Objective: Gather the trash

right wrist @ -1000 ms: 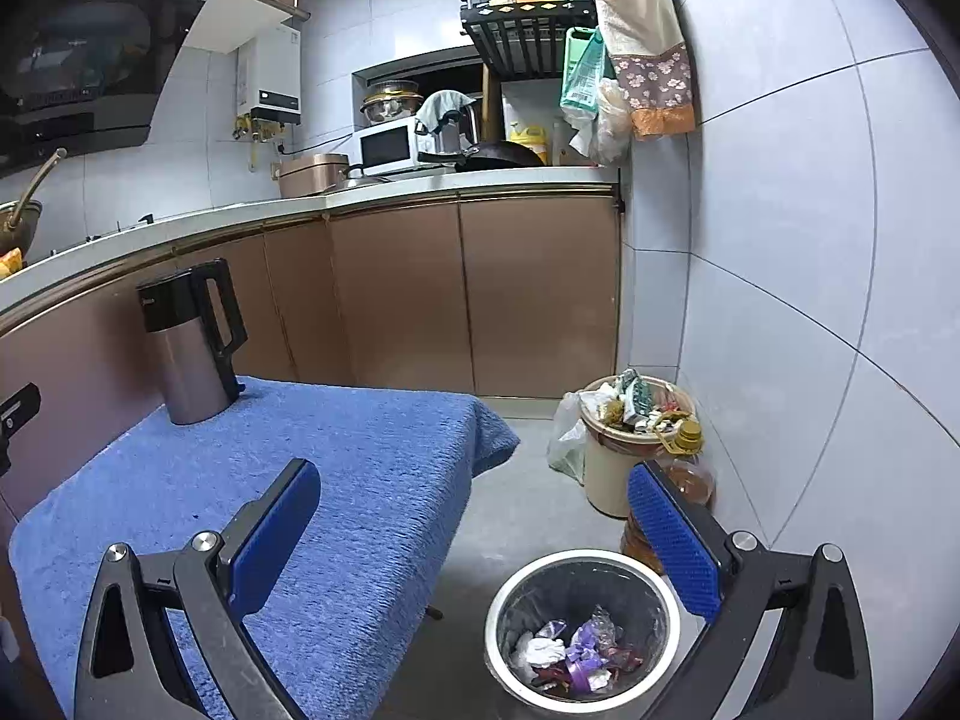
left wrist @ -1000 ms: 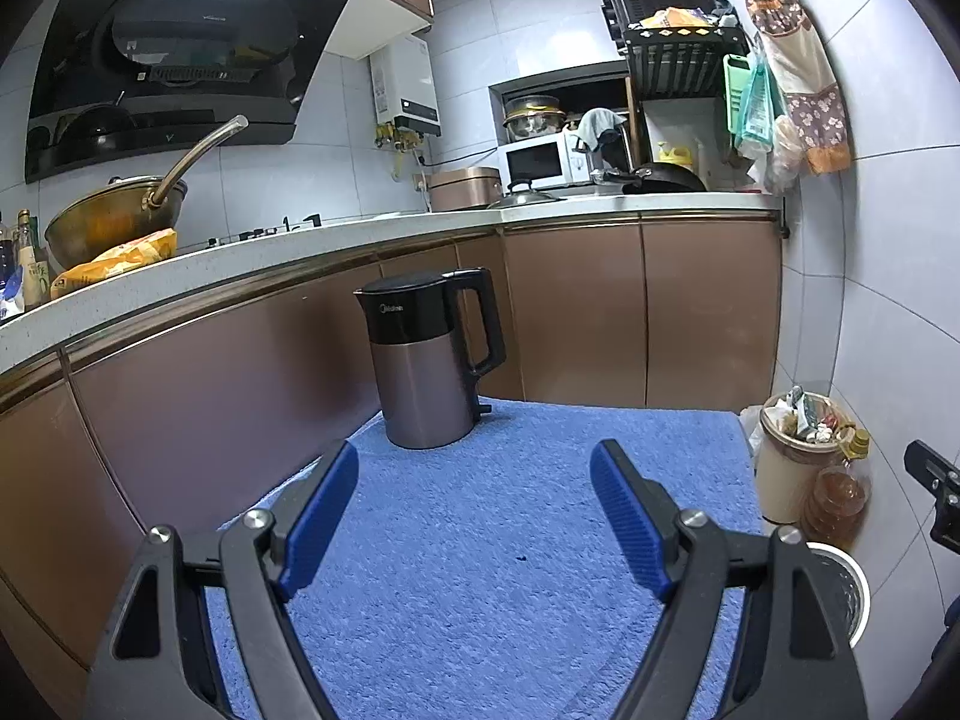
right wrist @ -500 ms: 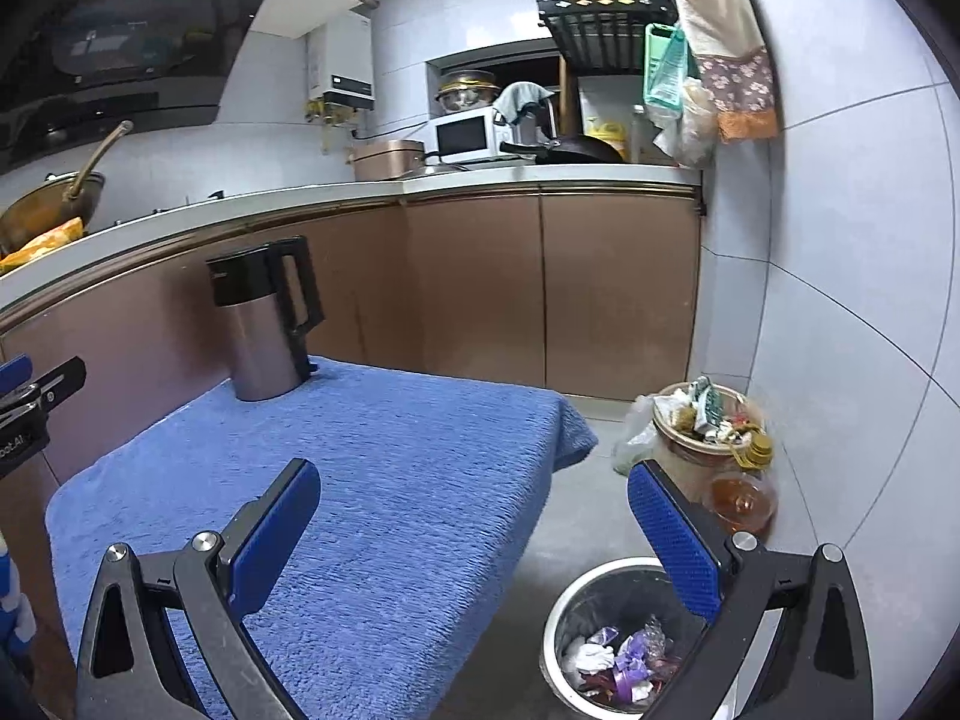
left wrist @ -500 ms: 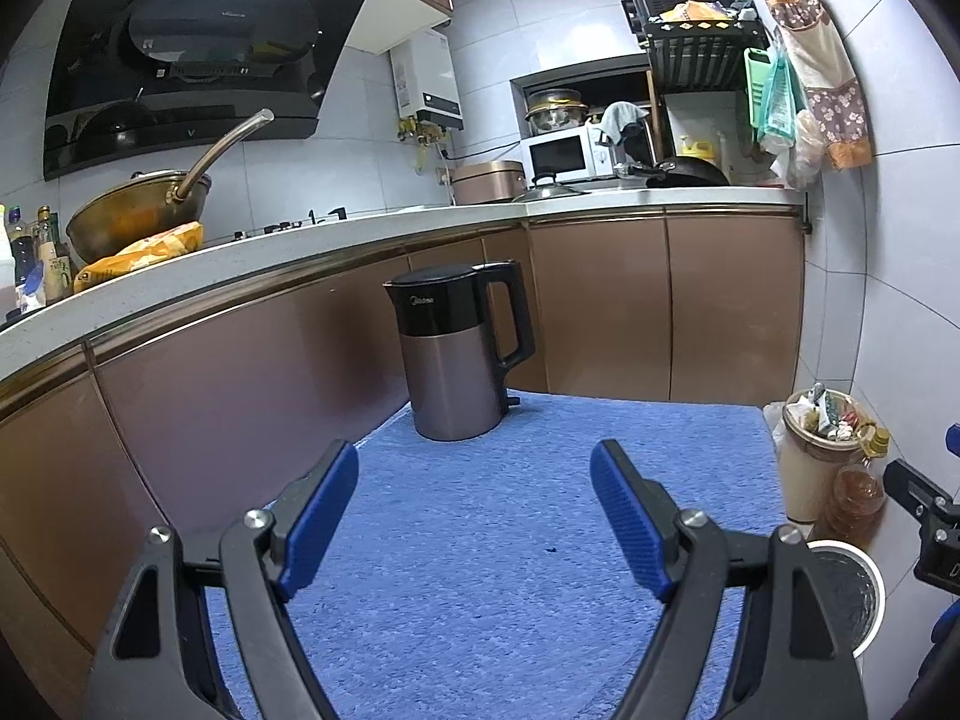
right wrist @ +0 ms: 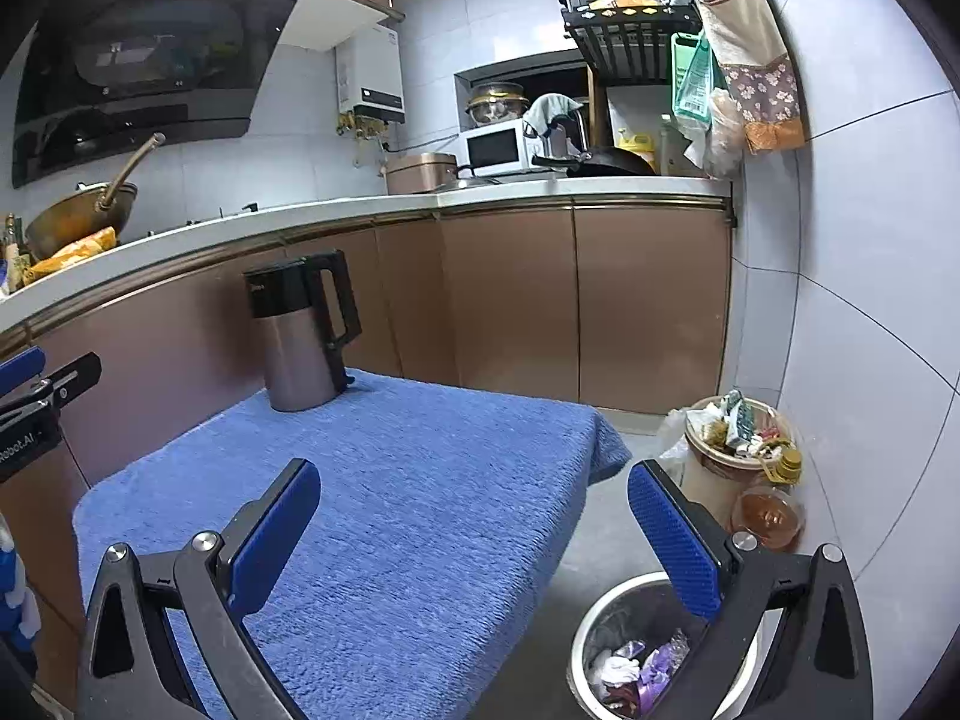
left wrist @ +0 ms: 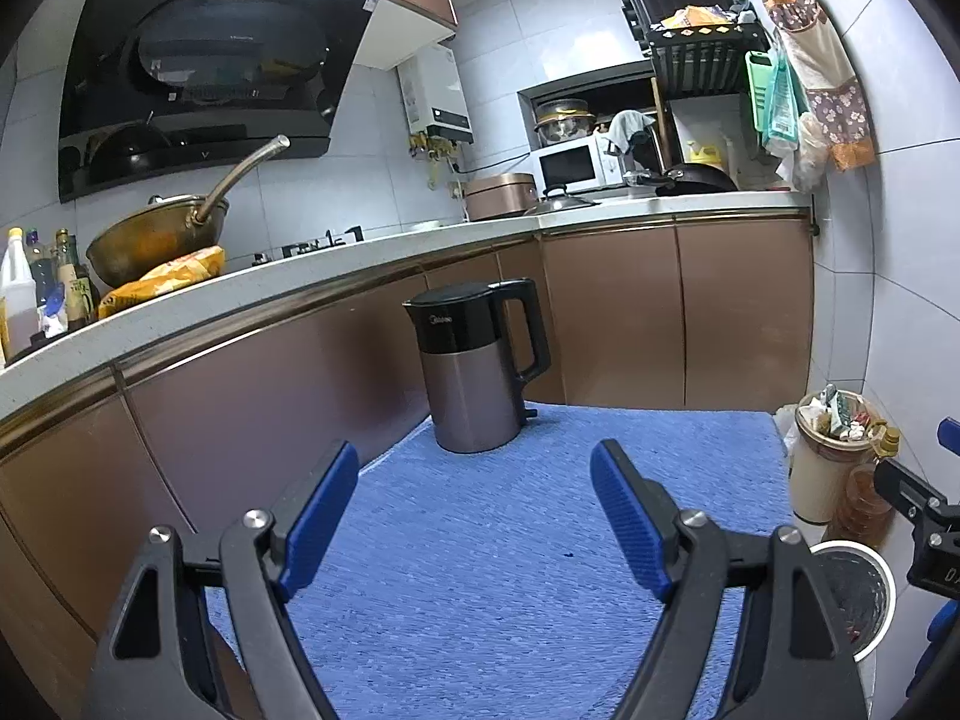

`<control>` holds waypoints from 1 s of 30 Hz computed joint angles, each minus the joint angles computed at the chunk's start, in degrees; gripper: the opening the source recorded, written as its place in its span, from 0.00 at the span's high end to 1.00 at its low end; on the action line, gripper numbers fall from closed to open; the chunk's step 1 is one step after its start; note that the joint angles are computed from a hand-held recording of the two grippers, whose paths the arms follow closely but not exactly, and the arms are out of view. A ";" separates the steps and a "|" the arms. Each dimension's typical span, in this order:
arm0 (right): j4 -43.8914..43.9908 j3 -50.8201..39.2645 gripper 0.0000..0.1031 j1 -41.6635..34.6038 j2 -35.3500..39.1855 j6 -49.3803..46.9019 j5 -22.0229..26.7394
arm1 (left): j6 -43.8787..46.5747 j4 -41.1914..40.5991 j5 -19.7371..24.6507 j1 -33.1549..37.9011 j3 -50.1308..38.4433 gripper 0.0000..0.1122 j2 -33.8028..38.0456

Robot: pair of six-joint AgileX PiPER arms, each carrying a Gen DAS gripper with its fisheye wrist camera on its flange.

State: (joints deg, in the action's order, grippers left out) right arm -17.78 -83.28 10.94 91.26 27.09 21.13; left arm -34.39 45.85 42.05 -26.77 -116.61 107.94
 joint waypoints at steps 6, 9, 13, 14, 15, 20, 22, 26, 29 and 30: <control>3.47 1.19 0.00 -0.35 -1.81 -2.40 -1.97 | -0.64 1.70 0.71 -1.01 0.74 0.30 -1.28; 2.54 2.47 0.00 -0.33 -3.03 -1.36 -2.30 | -1.03 2.00 0.54 -1.39 1.47 0.30 -1.88; -0.85 3.69 0.00 -0.37 -4.35 1.94 -1.84 | -0.51 1.09 0.16 -1.79 1.95 0.30 -2.30; -2.59 4.19 0.00 -0.32 -4.82 3.64 -1.57 | -0.20 0.59 -0.07 -1.81 2.02 0.30 -2.31; -3.67 4.63 0.00 -0.33 -5.20 4.67 -1.36 | 0.14 -0.05 -0.38 -1.83 2.13 0.30 -2.27; -9.51 7.09 0.00 -0.54 -6.96 10.40 0.16 | 1.78 -2.63 -1.55 -1.92 2.29 0.30 -2.06; -10.49 7.66 0.00 -0.85 -7.34 11.51 0.60 | 2.42 -3.48 -2.36 -1.93 2.68 0.30 -2.08; -13.78 8.82 0.00 -0.82 -7.98 14.81 1.55 | 3.07 -4.30 -3.37 -2.05 3.12 0.30 -2.05; -15.07 9.04 0.00 -0.58 -7.89 16.10 2.12 | 3.47 -4.70 -3.99 -1.98 3.36 0.30 -1.98; -15.30 9.04 0.00 -0.47 -7.79 16.31 2.24 | 3.48 -4.78 -4.08 -1.96 3.34 0.30 -1.92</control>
State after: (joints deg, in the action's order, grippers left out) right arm -33.08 -74.24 10.47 83.47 43.40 23.37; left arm -30.92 41.06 37.97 -28.74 -113.26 106.02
